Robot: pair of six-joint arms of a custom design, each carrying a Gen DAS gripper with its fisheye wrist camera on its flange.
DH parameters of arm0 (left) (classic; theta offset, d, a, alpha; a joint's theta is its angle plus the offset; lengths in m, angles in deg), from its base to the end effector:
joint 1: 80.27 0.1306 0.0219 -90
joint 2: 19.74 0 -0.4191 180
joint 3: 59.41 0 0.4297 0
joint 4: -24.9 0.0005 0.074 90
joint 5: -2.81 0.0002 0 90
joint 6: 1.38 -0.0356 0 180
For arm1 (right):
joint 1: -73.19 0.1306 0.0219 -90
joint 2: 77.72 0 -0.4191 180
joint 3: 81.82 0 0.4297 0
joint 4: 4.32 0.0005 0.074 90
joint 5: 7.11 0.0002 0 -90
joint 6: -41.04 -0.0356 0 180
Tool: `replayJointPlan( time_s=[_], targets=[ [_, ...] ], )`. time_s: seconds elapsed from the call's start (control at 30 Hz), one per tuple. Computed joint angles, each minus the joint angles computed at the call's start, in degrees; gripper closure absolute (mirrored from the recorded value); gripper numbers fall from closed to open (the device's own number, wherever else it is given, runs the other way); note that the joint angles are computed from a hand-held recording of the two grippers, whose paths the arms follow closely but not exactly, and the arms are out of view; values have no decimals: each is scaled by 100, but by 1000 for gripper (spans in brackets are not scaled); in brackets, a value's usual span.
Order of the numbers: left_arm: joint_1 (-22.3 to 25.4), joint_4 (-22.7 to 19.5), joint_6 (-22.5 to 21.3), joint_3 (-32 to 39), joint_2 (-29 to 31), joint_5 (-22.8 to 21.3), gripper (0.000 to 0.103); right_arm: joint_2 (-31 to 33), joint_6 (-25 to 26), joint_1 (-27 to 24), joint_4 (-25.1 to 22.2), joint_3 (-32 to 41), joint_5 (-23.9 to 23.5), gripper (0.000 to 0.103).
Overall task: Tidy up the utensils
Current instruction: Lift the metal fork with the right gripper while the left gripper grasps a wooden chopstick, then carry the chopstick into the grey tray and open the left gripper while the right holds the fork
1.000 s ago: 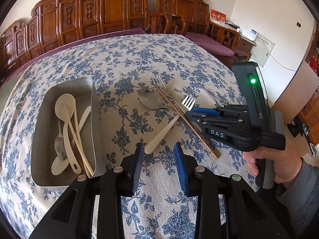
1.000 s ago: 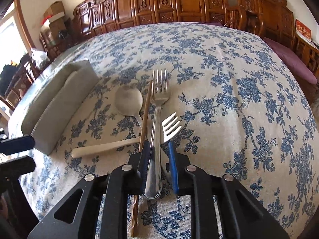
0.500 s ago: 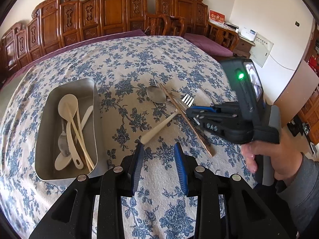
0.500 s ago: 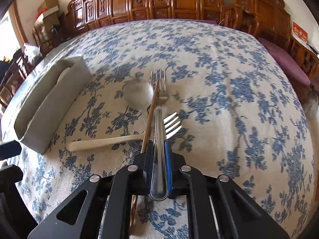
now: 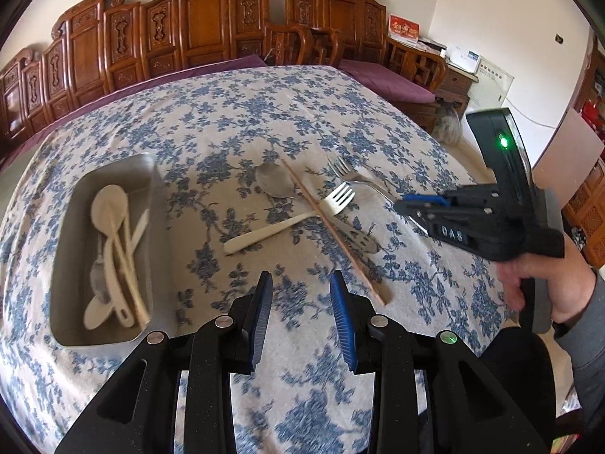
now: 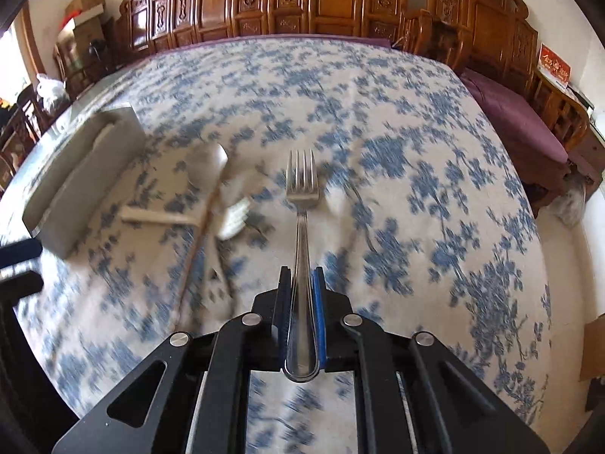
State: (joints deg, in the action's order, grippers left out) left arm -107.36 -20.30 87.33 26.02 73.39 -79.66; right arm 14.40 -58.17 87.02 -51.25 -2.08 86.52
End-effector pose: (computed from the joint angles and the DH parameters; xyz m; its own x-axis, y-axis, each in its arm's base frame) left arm 0.4752 -0.2489 0.4042 -0.6982 0.3822 -0.6054 0.5377 0.8382 -0.0909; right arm 0.4986 0.1199 0.3630 -0.8574 -0.0466 -0.5125 -0.0709 0.9971 0.0279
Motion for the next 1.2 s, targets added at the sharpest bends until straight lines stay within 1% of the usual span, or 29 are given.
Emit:
replayJointPlan(
  time_s=[0.07, 0.13, 0.23, 0.37, 0.5, 0.7, 0.8, 0.87, 0.9, 0.93, 1.0, 1.2],
  targets=[
    [-84, 28, -6, 77, 132, -73, 73, -18, 33, -27, 9, -108, 43, 90],
    [-165, -6, 9, 221, 323, -126, 73, -58, 127, -59, 112, -194, -8, 90],
    [-260, 9, 24, 407, 561, -183, 73, -63, 172, -97, 115, -210, -62, 90],
    [-309, -70, 108, 677, 888, -152, 73, -98, 171, -196, 183, -256, -303, 89],
    [-321, -176, 242, 920, 1188, 7, 74, -120, 83, -267, 226, -277, -507, 89],
    [-357, -399, 331, 1163, 1522, 99, 89, -92, 48, -298, 301, -268, -567, 89],
    [-344, -357, 307, 1138, 1529, 83, 92, -17, 59, -289, 319, -201, -520, 88],
    [-325, -389, 330, 1140, 1523, 73, 95, 53, 57, -275, 322, -131, -491, 85],
    [-312, -403, 335, 1132, 1513, 45, 98, 84, 65, -268, 321, -101, -467, 82],
    [-290, -416, 331, 1117, 1493, 63, 99, 139, 73, -254, 307, -42, -419, 80],
    [-260, -438, 324, 1087, 1447, 79, 99, 236, 67, -241, 296, 58, -360, 79],
    [-146, -231, 200, 862, 1076, 89, 99, 555, -95, -220, 94, 441, -214, 79]
  ],
)
